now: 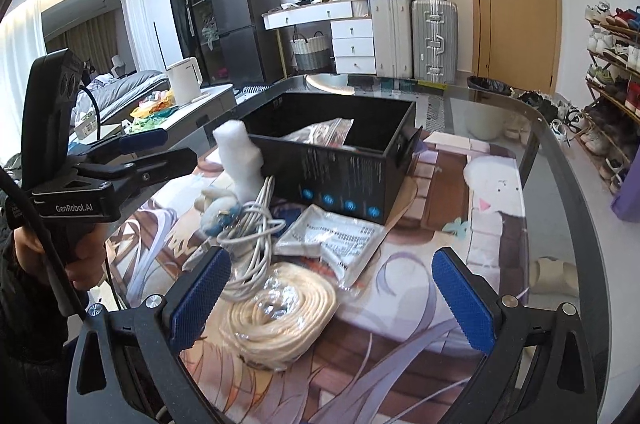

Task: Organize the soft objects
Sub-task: 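Withdraw both tools from the black box back over the table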

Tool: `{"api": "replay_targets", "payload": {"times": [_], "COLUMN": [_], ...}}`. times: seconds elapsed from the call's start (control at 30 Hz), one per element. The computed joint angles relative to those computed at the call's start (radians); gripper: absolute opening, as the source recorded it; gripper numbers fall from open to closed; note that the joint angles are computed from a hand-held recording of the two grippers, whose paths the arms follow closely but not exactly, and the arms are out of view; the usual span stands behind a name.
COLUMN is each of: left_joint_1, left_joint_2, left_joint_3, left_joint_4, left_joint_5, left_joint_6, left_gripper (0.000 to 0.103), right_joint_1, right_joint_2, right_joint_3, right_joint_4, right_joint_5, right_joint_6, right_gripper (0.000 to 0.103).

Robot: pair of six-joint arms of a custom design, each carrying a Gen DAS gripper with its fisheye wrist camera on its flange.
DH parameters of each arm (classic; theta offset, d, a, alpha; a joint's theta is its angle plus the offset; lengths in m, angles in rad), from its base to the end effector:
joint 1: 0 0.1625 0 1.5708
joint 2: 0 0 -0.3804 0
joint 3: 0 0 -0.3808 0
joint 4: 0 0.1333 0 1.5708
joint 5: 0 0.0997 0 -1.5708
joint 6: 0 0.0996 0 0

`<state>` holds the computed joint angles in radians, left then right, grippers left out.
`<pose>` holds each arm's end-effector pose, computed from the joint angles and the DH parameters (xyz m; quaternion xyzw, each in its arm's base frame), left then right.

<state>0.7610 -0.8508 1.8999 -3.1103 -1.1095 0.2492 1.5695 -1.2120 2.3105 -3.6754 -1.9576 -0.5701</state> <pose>-0.2907 -0.5221 0.0866 0.4291 0.8431 -0.2884 0.1477 0.0952 -0.4382 0.2144 0.1523 -0.8512 0.4065 0.2949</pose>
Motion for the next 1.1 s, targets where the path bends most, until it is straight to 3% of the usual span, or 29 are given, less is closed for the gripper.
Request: {"api": "replay_targets", "payload": {"times": [1.1], "left_joint_1": [0.006], "left_joint_2": [0.003], "left_joint_3": [0.042], "left_joint_4": [0.009], "left_joint_5": [-0.019], "left_joint_6": [0.007], "left_gripper": [0.103], "right_joint_1": [0.001], "right_joint_2": [0.061], "right_joint_3": [0.001], "right_joint_4": [0.093], "right_joint_5": [-0.022], "right_joint_6": [-0.017], "right_gripper": [0.102]}}
